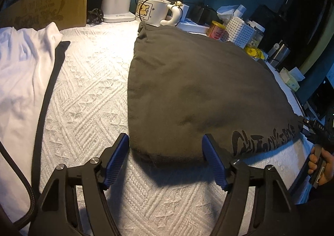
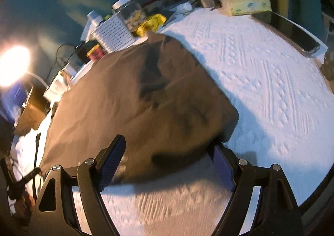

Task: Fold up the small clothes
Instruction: 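Move both open tools to the edge of the folded brown shirt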

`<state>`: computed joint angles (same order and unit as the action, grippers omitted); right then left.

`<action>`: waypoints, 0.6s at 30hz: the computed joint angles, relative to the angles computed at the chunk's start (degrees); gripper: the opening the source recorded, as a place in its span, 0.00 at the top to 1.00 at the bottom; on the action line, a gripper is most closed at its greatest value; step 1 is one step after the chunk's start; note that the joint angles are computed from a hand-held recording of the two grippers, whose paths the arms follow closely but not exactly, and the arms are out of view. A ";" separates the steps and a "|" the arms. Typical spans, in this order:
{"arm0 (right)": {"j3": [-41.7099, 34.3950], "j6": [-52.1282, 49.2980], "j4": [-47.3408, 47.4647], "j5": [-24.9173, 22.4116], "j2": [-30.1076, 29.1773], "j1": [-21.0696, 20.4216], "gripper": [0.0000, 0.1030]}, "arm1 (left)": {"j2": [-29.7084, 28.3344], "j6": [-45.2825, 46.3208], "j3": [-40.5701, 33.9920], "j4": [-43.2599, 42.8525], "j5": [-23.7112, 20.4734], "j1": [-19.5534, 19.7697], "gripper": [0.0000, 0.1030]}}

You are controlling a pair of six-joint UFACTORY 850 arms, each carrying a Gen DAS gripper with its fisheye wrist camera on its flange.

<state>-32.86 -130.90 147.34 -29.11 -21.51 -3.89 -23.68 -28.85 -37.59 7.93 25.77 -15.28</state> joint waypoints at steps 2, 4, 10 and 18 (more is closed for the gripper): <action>-0.31 0.25 0.44 -2.07 -0.86 -0.63 0.19 | -0.25 -0.56 -0.08 0.13 0.29 0.16 0.32; -0.73 -0.16 1.03 -3.39 -1.62 -0.96 0.19 | -0.46 -0.32 -0.37 -0.47 0.27 0.10 0.32; -1.55 -2.89 5.91 -7.59 -3.89 -1.14 0.58 | -0.74 3.00 -0.65 -4.07 0.26 -0.56 0.53; -1.99 -0.59 3.99 -8.89 -5.43 -3.22 0.94 | -0.01 -2.07 0.27 -1.49 1.02 -0.54 0.93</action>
<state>-34.84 -131.49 151.33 -38.01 -26.94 -7.11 -23.69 -30.93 -37.32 6.44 26.79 -15.82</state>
